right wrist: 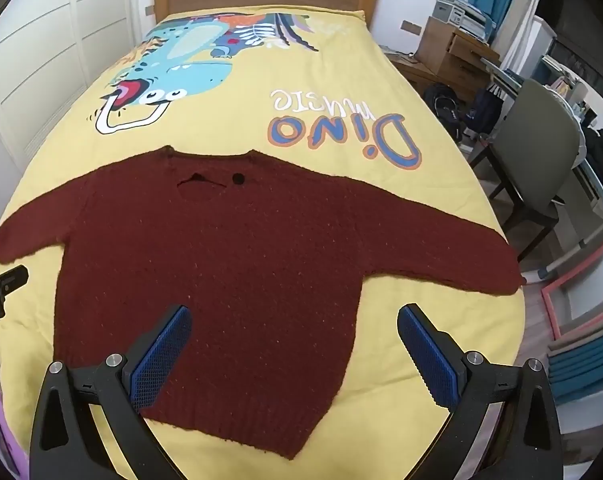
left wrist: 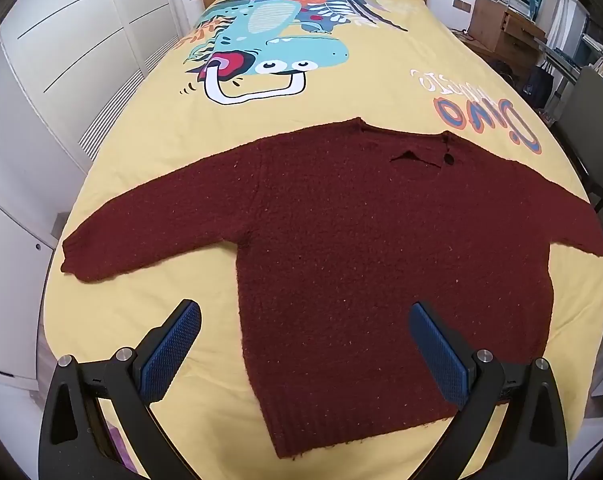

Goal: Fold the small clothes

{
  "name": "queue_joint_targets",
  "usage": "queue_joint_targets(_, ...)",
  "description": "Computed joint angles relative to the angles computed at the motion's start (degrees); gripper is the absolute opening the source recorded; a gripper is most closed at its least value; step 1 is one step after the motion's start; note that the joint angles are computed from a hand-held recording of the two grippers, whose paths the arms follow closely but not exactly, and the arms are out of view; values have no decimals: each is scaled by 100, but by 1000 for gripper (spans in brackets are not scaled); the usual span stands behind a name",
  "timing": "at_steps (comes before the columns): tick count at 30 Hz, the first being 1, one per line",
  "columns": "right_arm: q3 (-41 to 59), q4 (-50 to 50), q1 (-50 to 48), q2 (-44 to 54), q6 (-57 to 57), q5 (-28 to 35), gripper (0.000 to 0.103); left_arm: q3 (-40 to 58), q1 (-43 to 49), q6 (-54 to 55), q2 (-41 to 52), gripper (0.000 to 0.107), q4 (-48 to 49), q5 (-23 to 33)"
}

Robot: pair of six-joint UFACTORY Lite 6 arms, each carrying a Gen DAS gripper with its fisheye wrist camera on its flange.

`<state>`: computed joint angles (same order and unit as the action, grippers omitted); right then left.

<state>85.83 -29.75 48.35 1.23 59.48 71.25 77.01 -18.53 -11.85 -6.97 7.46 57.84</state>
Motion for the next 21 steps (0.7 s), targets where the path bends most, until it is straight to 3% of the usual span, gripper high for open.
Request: queue_joint_targets(21, -129, -11, 34, -20, -8, 43, 102, -46, -83, -117, -8, 102, 118, -11)
